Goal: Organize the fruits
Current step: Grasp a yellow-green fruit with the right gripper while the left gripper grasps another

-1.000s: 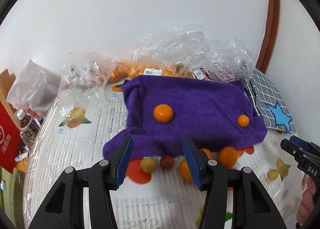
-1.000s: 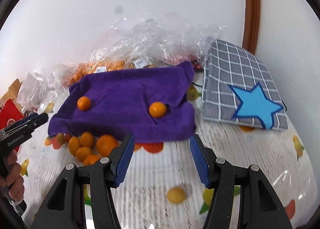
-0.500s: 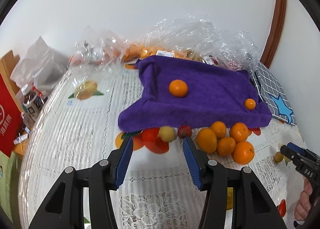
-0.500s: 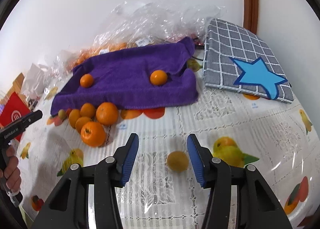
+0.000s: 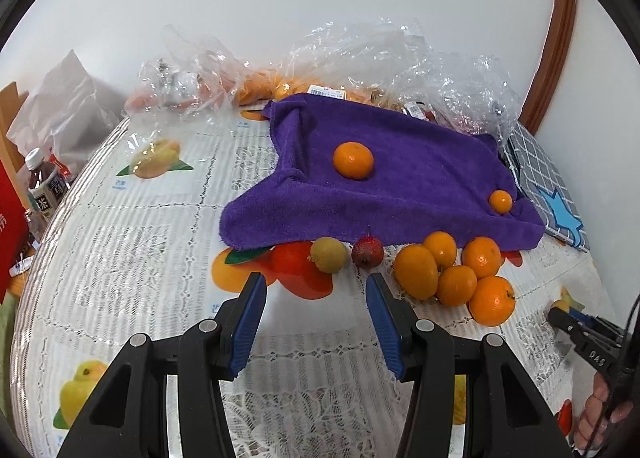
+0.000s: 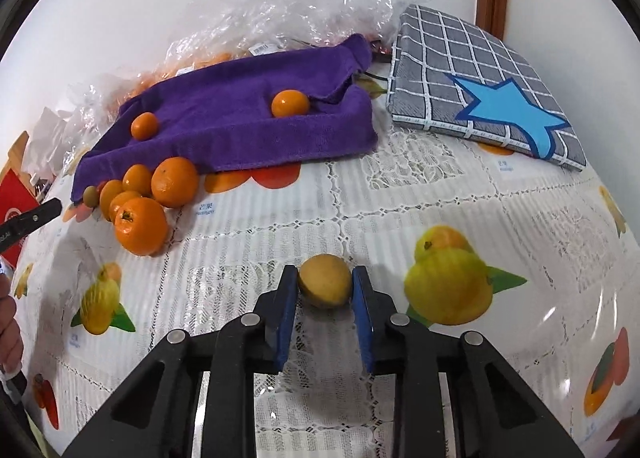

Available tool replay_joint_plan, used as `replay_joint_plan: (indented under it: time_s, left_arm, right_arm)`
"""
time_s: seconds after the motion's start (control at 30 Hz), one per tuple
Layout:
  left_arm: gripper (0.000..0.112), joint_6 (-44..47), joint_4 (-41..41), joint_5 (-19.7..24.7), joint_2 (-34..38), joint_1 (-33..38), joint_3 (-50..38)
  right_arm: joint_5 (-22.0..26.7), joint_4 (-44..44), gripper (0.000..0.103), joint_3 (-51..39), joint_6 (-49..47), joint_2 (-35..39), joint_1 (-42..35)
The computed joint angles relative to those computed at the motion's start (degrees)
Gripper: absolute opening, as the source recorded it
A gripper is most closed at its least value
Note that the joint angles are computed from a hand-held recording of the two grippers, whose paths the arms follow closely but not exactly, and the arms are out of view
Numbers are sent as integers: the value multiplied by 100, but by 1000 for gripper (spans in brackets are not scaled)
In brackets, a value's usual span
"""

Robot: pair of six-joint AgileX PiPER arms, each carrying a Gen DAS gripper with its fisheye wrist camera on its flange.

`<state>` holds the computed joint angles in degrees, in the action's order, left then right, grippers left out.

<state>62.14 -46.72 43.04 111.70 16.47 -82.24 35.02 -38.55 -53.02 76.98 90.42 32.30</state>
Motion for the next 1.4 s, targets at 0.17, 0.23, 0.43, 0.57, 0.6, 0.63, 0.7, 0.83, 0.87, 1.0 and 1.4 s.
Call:
replay_joint_plan:
  time_s: [0.17, 0.23, 0.43, 0.57, 0.6, 0.63, 0.7, 0.83, 0.87, 1.0, 1.4]
  left_arm:
    - [50, -643, 516, -175, 212, -249, -255]
    - [50, -861, 674, -180, 323, -330, -402]
    - [48, -990, 788, -276, 535, -475, -576]
    - [35, -872, 665, -363, 608, -524, -583]
    - [31, -822, 595, -272, 642, -506, -632]
    - [27, -806, 540, -204, 676, -495, -683]
    - [27, -749, 379, -18, 748, -437, -776]
    - [27, -514, -34, 176, 766, -299, -748]
    - [27, -424, -144, 167, 739, -269, -696]
    - [27, -89, -510, 104, 631, -185, -501]
    - [26, 430, -1203, 169, 484, 30, -248]
  right_arm:
    - [-250, -233, 27, -175, 75, 66, -47]
    - [-346, -247, 27, -348, -18, 178, -91]
    - [-725, -232, 27, -646, -167, 508, -206]
    - [-819, -72, 27, -689, -310, 686, -279]
    - [-845, -182, 27, -663, -213, 670, -276]
    - [-887, -316, 27, -616, -74, 640, -273]
    - [-940, -302, 27, -606, -88, 648, -283]
    - [-1025, -246, 27, -591, -202, 656, -293]
    - [-1067, -236, 27, -567, -215, 646, -307]
    - [-1289, 104, 27, -493, -611, 598, -423]
    - [-1112, -602, 27, -433, 0, 513, -162]
